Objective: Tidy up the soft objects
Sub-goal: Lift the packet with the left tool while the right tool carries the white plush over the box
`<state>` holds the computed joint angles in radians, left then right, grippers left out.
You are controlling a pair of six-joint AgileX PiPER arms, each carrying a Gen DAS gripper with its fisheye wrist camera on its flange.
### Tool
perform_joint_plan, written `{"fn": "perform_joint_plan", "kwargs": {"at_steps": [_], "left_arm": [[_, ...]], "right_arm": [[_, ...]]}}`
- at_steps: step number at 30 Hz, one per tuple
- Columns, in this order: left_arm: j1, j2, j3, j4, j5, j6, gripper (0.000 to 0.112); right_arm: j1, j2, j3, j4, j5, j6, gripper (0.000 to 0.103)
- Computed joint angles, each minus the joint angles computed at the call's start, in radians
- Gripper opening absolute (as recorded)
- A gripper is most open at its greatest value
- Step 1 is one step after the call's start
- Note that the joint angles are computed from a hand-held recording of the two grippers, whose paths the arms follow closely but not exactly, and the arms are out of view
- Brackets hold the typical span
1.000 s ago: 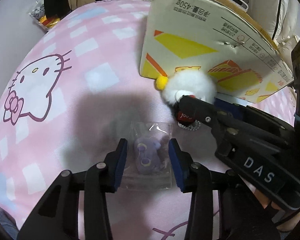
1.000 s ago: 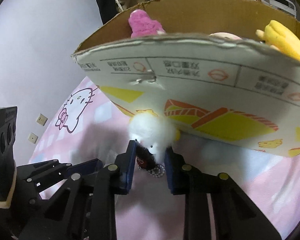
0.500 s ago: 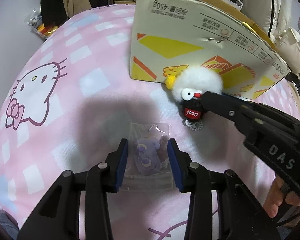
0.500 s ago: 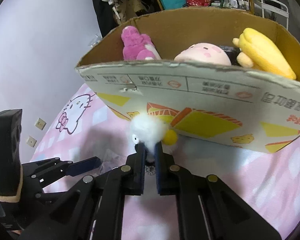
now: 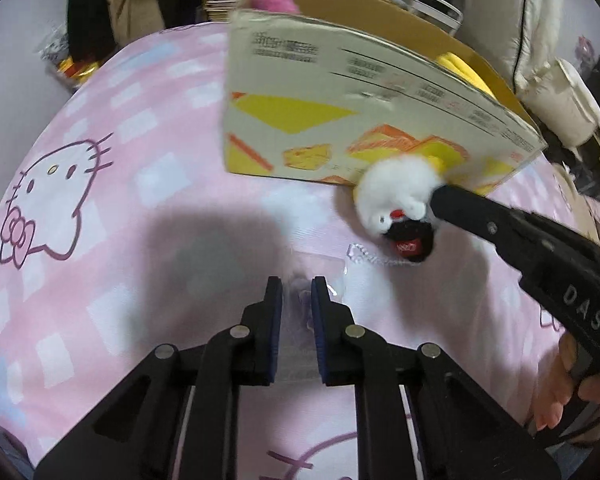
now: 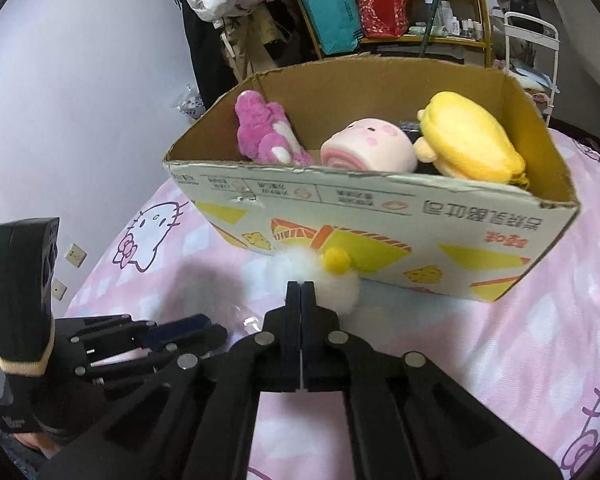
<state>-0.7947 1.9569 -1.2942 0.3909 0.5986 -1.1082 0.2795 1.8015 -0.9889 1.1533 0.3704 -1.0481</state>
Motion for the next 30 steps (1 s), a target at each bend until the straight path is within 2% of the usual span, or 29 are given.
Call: {"fn": "perform_joint_plan", "kwargs": {"at_steps": [1,3,6,8,9,11,14,19,21,25,26,28,30], "left_arm": [[0.005,0.015,-0.020,-0.022,0.015,0.035,0.019],[-0.010,0.061,-0.087,-0.041,0.092,0.083,0.025],[-0.021,0.098,-0.142,-0.038,0.136,0.100,0.035],[-0.027,0.116,-0.168,-0.047,0.156,0.117,0.038],[-0.028,0.123,-0.178,-0.052,0.169,0.122,0.047],[-0.038,0.128,-0.183,-0.028,0.192,0.092,0.056],[-0.022,0.116,-0.167,-0.065,0.174,0.087,0.063],[-0.033,0.076,-0.118,-0.071,0.121,0.092,0.065],[-0.033,0.073,-0.114,-0.083,0.113,0.128,0.071],[-0.043,0.118,-0.158,-0.119,0.159,0.165,0.070],[-0.045,0.124,-0.162,-0.126,0.162,0.166,0.069],[-0.047,0.113,-0.143,-0.130,0.139,0.160,0.054],[-0.045,0.101,-0.124,-0.129,0.120,0.151,0.050]], "right_arm": [[-0.003,-0.006,0.004,-0.003,-0.003,-0.002,0.001],[-0.008,-0.010,0.004,-0.020,-0.003,0.006,0.001],[-0.028,0.011,-0.008,-0.022,0.026,0.010,0.001],[-0.032,0.012,-0.005,-0.036,0.026,0.024,0.001],[-0.033,0.009,-0.002,-0.030,0.026,0.018,0.001],[-0.032,0.010,-0.005,-0.020,0.027,0.013,0.001],[-0.030,0.016,-0.013,-0.025,0.028,0.022,0.001],[-0.031,0.023,-0.019,-0.043,0.036,0.039,0.001],[-0.032,0.020,-0.020,-0.051,0.042,0.045,0.001],[-0.026,0.001,0.001,-0.053,0.033,0.034,0.001],[-0.026,-0.001,0.007,-0.050,0.033,0.031,0.001],[-0.026,-0.008,0.019,-0.043,0.030,0.021,0.001],[-0.033,-0.015,0.029,-0.033,0.037,0.011,0.001]]}}
